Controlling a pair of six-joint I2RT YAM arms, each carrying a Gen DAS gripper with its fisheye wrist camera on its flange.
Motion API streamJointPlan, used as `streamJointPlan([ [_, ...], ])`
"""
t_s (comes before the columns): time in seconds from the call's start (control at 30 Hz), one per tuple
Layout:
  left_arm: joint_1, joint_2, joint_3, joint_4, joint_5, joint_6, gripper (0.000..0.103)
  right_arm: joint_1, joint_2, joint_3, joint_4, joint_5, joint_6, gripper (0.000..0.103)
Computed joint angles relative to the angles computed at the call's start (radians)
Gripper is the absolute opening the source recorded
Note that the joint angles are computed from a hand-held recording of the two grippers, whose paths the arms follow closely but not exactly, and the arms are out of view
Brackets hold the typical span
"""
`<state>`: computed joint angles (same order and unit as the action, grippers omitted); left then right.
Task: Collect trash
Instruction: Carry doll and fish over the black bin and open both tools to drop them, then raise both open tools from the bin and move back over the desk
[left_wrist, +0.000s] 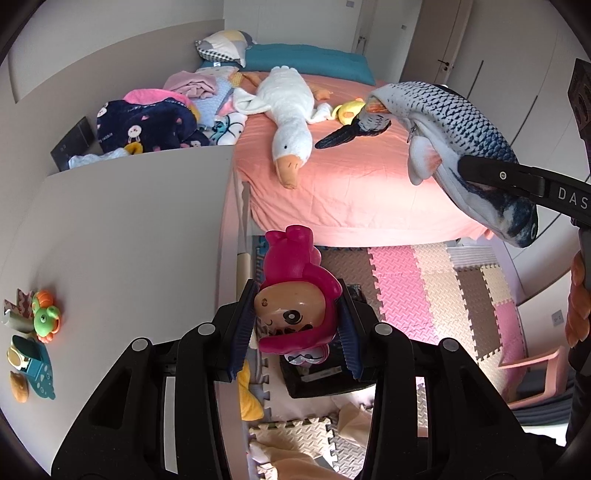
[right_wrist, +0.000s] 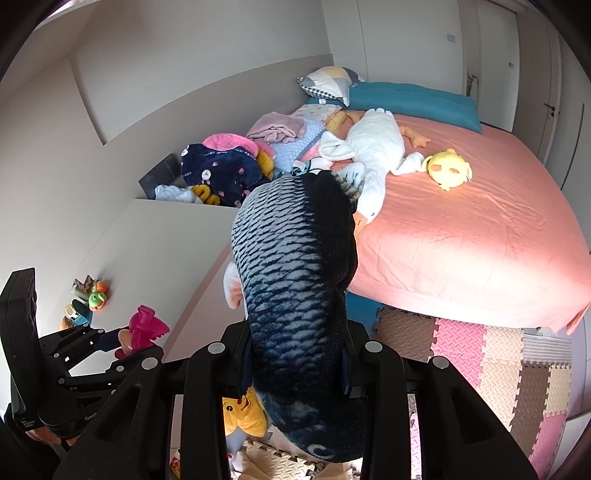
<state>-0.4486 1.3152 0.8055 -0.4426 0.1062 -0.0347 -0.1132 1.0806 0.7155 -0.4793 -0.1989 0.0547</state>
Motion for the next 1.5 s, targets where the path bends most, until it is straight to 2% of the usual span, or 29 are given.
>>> streamJointPlan([
  [0.57,-0.138,0.147,0.101,0.017,0.003,0.004,0.041,-0.228,-0.019,-0.015,-0.039,-0.08,-0.085,0.038],
  [0.63,-0.147,0.165,0.114,0.014,0.007,0.004,0.041,-0.245,-0.01,-0.011,-0.042,-0.091,-0.094,0.042],
  [0.67,-0.15,0.175,0.122,0.009,0.013,0.007,0.041,-0.249,-0.007,-0.011,-0.043,-0.088,-0.097,0.052],
  [0.7,-0.154,0.184,0.128,0.002,0.015,0.013,0.045,-0.251,-0.004,-0.01,-0.041,-0.083,-0.1,0.072],
  [0.73,-0.163,0.193,0.135,-0.006,0.001,0.015,0.056,-0.247,-0.007,-0.013,-0.031,-0.061,-0.098,0.083],
  [0.77,-0.173,0.194,0.135,-0.001,-0.034,0.004,0.092,-0.241,-0.026,-0.024,-0.011,-0.022,-0.085,0.093],
  [0.8,-0.18,0.176,0.115,0.023,-0.078,-0.009,0.097,-0.237,-0.052,-0.039,0.014,0.023,-0.069,0.094],
  [0.83,-0.18,0.167,0.108,0.028,-0.09,-0.006,0.097,-0.241,-0.066,-0.044,0.027,0.044,-0.063,0.094],
  [1.13,-0.141,0.156,0.111,0.004,-0.088,0.003,0.097,-0.359,-0.036,-0.023,0.019,-0.054,-0.057,0.096],
  [1.5,-0.147,0.103,0.082,-0.023,-0.11,-0.009,0.097,-0.297,-0.075,-0.03,0.004,-0.037,-0.039,0.096],
])
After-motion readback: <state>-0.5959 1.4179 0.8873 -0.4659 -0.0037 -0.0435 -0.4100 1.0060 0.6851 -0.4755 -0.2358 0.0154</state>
